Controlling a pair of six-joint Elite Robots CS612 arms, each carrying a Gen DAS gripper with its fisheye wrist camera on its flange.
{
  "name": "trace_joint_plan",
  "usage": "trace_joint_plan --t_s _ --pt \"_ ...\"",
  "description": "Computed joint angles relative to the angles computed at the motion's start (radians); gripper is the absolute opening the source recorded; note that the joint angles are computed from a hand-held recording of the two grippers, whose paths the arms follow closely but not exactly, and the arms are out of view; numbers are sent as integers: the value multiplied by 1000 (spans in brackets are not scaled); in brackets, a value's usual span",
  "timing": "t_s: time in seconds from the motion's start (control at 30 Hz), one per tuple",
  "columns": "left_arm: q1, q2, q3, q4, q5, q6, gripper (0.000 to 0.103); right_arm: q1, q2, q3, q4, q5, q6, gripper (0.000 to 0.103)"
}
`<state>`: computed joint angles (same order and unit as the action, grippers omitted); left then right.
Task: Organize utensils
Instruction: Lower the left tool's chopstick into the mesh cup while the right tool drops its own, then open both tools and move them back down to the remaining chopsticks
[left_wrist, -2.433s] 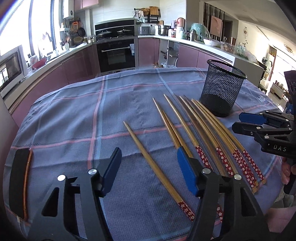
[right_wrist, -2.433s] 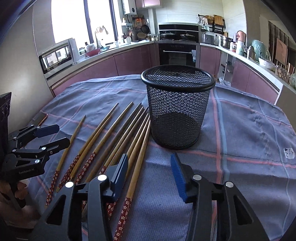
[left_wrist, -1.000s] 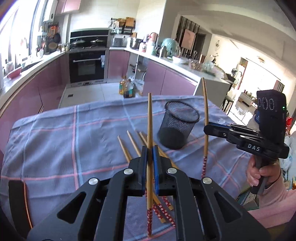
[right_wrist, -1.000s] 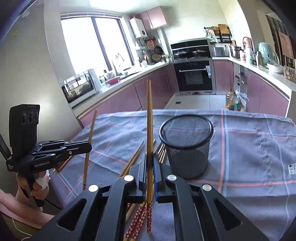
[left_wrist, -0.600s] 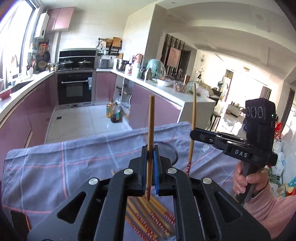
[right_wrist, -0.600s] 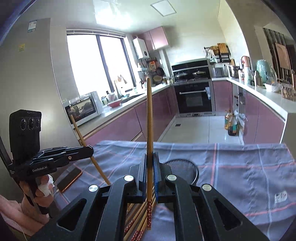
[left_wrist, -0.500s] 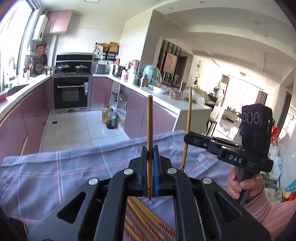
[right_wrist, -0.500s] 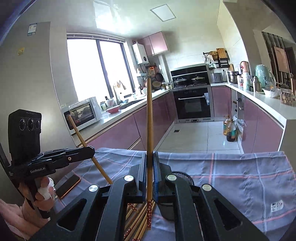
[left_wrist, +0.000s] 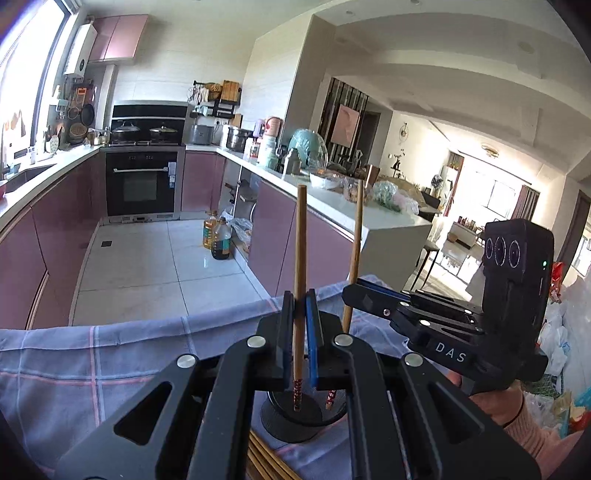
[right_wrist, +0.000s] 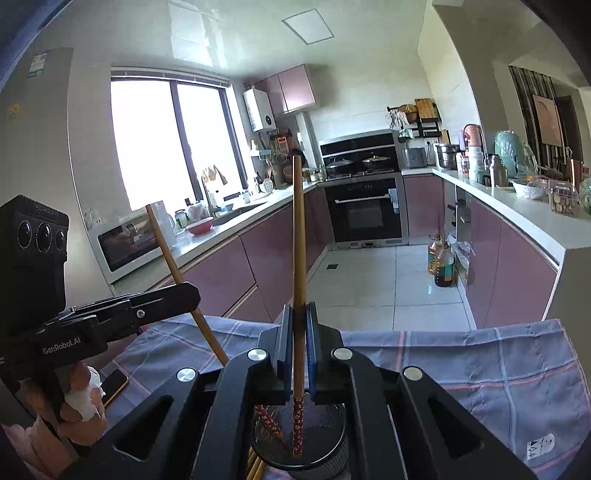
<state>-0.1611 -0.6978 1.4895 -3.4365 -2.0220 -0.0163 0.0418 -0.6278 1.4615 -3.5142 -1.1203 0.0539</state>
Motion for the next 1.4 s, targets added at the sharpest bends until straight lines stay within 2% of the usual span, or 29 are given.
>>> trace_joint_plan --t_s 0.17,0.27,0.53,0.7,0.87,0.93,1.0,1.07,1.23,1.4 --pt "-19 9 -11 130 21 60 7 5 9 -17 149 -3 -55 6" --pt "-21 41 -39 159 29 78 7 11 10 -31 235 -24 -83 6" --pt "-22 82 -88 206 46 97 8 18 12 -54 303 -46 -75 6" --pt "-22 94 -93 186 79 85 19 19 14 -53 280 -67 -50 11" --pt "-12 84 -45 70 121 68 34 18 -1 -12 202 -72 -40 22" --pt "-5 73 -11 8 128 64 43 14 -13 19 147 -53 -37 26" --pt "2 63 24 -51 148 65 48 9 -26 54 98 -18 -41 32" --pt "12 55 54 -82 144 71 51 5 -41 91 63 21 -56 34" --pt "28 41 118 -77 177 104 53 10 -64 159 59 67 -125 38" --pt "40 51 150 -5 208 123 53 34 -53 173 152 40 -167 38"
